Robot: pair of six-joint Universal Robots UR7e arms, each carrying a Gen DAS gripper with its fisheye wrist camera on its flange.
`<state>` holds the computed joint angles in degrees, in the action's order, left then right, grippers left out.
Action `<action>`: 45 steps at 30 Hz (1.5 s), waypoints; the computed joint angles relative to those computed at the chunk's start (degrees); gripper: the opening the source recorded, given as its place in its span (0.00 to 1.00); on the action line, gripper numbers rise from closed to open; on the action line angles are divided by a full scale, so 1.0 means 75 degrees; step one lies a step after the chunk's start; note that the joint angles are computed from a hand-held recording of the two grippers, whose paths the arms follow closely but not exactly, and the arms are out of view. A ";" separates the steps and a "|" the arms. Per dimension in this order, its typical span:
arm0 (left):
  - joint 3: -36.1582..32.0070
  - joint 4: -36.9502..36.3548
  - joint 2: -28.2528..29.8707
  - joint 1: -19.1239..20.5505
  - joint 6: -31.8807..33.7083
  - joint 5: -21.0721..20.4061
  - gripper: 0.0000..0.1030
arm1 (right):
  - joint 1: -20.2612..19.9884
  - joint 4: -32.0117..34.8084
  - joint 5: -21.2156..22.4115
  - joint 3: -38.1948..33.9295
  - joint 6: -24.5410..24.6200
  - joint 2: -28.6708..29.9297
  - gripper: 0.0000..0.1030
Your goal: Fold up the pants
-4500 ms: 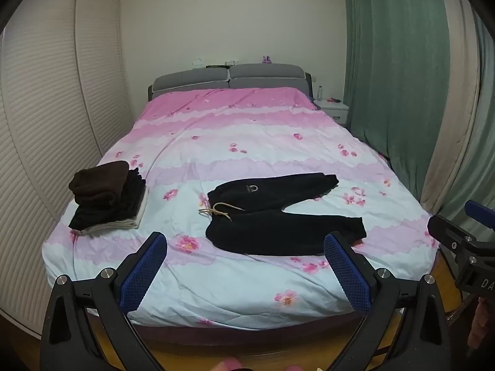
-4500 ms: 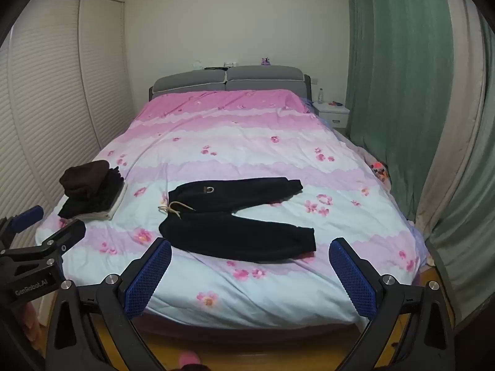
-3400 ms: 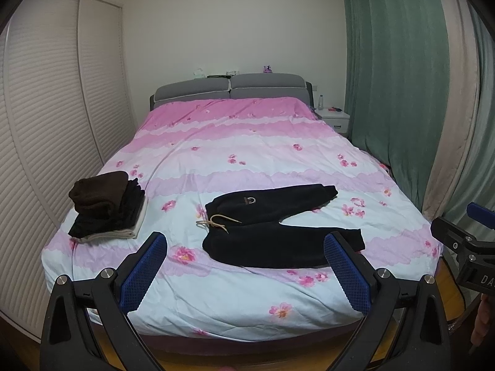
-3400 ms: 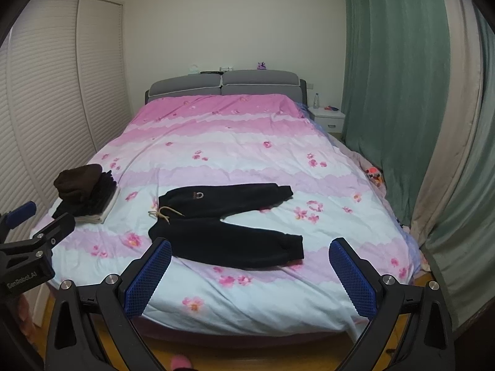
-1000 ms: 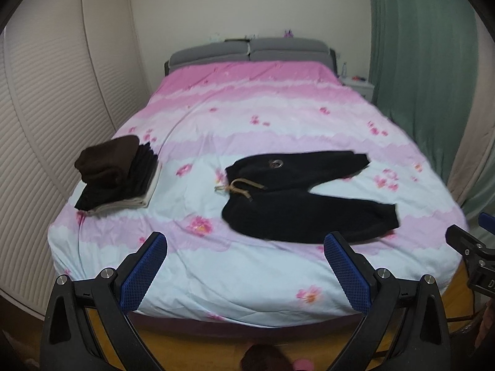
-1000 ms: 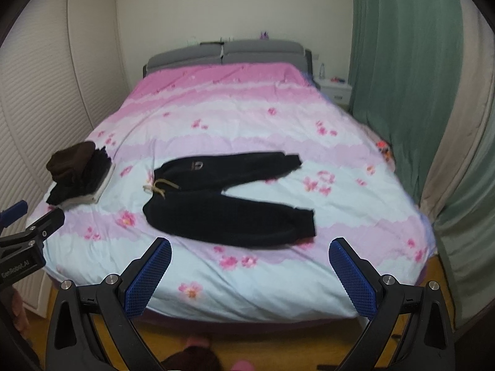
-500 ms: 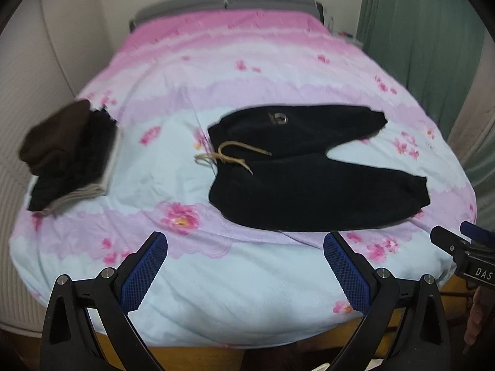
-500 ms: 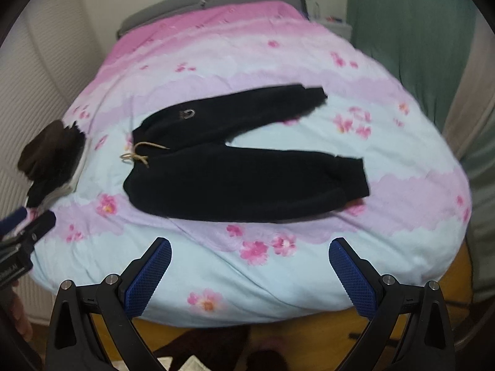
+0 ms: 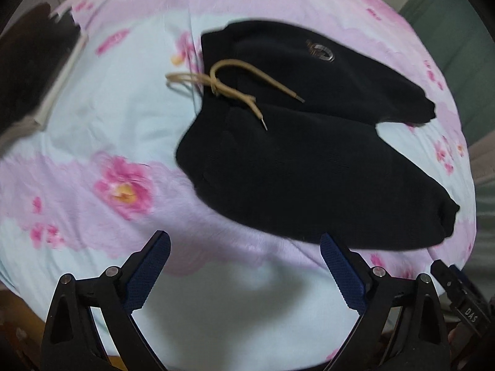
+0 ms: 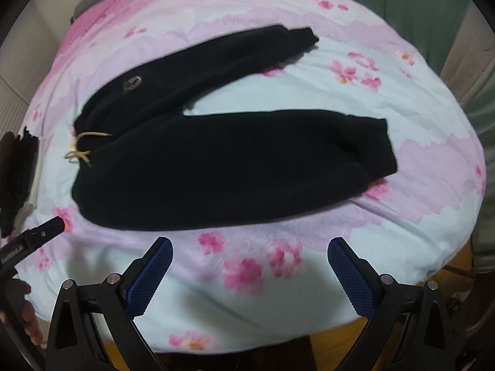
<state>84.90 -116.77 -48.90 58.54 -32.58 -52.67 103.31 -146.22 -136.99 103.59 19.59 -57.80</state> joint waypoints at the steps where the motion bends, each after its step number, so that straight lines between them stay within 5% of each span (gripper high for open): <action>1: -0.0113 0.0025 0.0137 0.0068 -0.0062 -0.0043 0.96 | -0.0096 0.0035 0.0029 -0.0046 0.0038 0.0051 0.95; 14: -0.0725 -0.0145 0.1011 0.0782 -0.1325 -0.1030 0.93 | -0.1623 0.0346 0.1291 -0.0240 0.0807 0.0079 0.81; 17: -0.0717 -0.0317 0.1009 0.0748 -0.1315 -0.1235 0.70 | -0.1757 0.0387 0.1554 -0.0389 0.0788 0.0111 0.71; 22: -0.0565 -0.0361 0.0799 0.0519 -0.1600 -0.1006 0.26 | -0.1824 0.0539 0.2038 -0.0715 0.0365 0.0189 0.37; 24: -0.0435 -0.0512 0.0609 0.0473 -0.1681 -0.1055 0.20 | -0.1762 0.0671 0.2088 -0.0812 0.0255 0.0118 0.24; 35: -0.0412 -0.0585 -0.0077 -0.0278 -0.1161 -0.0449 0.14 | -0.0962 0.0319 0.2479 -0.0897 -0.0990 -0.0727 0.16; 45: -0.2278 -0.0222 0.0919 -0.0215 -0.0821 -0.0267 0.12 | -0.0610 0.0331 0.2613 -0.2168 -0.1550 -0.0349 0.15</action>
<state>67.82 -118.43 -42.01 56.93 -38.74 -54.67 98.74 -143.74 -117.39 87.33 7.96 -60.42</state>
